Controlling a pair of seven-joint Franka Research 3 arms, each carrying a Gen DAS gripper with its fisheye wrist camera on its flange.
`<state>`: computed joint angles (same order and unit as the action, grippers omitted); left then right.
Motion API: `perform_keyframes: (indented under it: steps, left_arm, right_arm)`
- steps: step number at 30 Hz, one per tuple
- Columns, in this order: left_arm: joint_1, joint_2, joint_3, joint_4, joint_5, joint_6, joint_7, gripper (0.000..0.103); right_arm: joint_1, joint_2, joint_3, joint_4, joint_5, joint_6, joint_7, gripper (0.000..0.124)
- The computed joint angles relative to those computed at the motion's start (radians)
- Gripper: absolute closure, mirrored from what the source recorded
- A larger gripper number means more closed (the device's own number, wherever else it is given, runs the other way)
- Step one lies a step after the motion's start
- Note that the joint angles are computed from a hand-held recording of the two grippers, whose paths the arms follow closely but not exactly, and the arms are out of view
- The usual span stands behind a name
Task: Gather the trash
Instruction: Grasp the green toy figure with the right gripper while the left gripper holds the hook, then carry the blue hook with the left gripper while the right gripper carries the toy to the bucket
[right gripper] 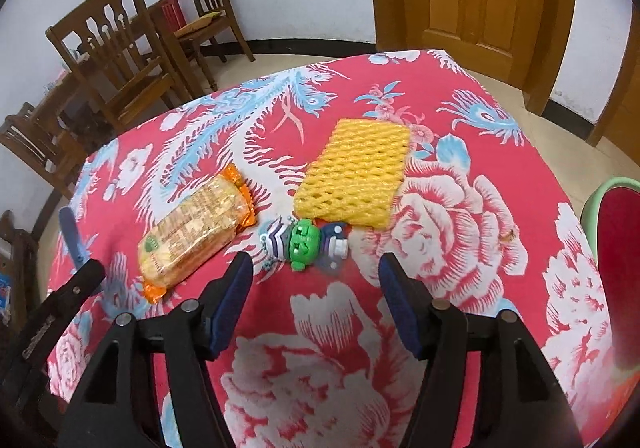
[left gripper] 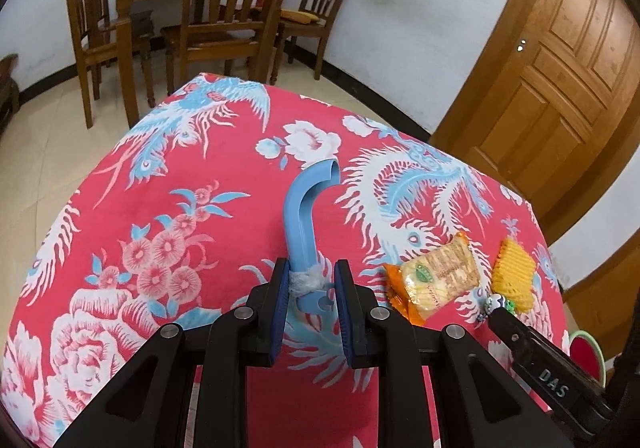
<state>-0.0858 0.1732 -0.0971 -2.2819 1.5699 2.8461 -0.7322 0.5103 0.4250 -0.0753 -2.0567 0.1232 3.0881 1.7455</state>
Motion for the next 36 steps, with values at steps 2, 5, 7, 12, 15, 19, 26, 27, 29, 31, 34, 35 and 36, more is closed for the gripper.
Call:
perform_keyframes:
  steps: [2, 5, 7, 12, 15, 19, 26, 27, 29, 31, 34, 35, 36]
  left_arm:
    - [0.000, -0.002, 0.000, -0.002, 0.003, 0.000, -0.005, 0.081]
    - [0.001, 0.000, 0.000, -0.001, 0.007, 0.003, -0.010, 0.081]
    - [0.002, 0.000, 0.000, -0.001, 0.008, 0.004, -0.011, 0.081]
    - [0.002, 0.004, 0.000, 0.002, 0.014, 0.008, -0.018, 0.081]
    - [0.002, 0.004, 0.000, 0.002, 0.015, 0.008, -0.019, 0.081]
    - [0.002, 0.003, -0.001, 0.001, 0.016, 0.008, -0.021, 0.081]
    - [0.000, 0.010, -0.002, 0.010, 0.025, 0.009, -0.022, 0.081]
    - [-0.001, 0.012, -0.002, 0.012, 0.027, 0.009, -0.023, 0.081]
    - [-0.001, 0.013, -0.002, 0.013, 0.028, 0.010, -0.022, 0.081]
    - [-0.002, 0.014, -0.002, 0.015, 0.027, 0.009, -0.018, 0.081]
    - [-0.005, 0.016, -0.003, 0.018, 0.030, 0.008, -0.014, 0.081]
    - [-0.006, 0.017, -0.004, 0.020, 0.030, 0.007, -0.011, 0.081]
    - [-0.007, 0.018, -0.004, 0.021, 0.031, 0.007, -0.008, 0.081]
  right_arm:
    - [0.050, 0.013, -0.053, 0.011, -0.022, 0.005, 0.030, 0.056]
    - [0.088, 0.027, -0.094, 0.026, -0.042, 0.004, 0.062, 0.055]
    - [0.115, 0.035, -0.122, 0.031, -0.058, 0.007, 0.083, 0.055]
    - [0.229, 0.060, -0.243, 0.043, -0.126, 0.002, 0.155, 0.054]
    - [0.289, 0.072, -0.307, 0.045, -0.169, -0.004, 0.200, 0.058]
    - [0.278, 0.063, -0.303, 0.035, -0.194, 0.005, 0.213, 0.071]
    - [0.105, 0.006, -0.124, -0.009, -0.131, 0.021, 0.124, 0.072]
    - [0.090, -0.004, -0.110, -0.023, -0.121, 0.028, 0.113, 0.072]
    - [0.058, -0.027, -0.080, -0.052, -0.101, 0.041, 0.084, 0.072]
    - [0.030, -0.046, -0.053, -0.078, -0.078, 0.053, 0.055, 0.072]
    - [-0.035, -0.086, 0.011, -0.126, -0.032, 0.077, -0.003, 0.072]
    - [-0.066, -0.102, 0.040, -0.146, -0.011, 0.087, -0.025, 0.072]
    - [-0.088, -0.115, 0.062, -0.162, 0.007, 0.097, -0.044, 0.072]
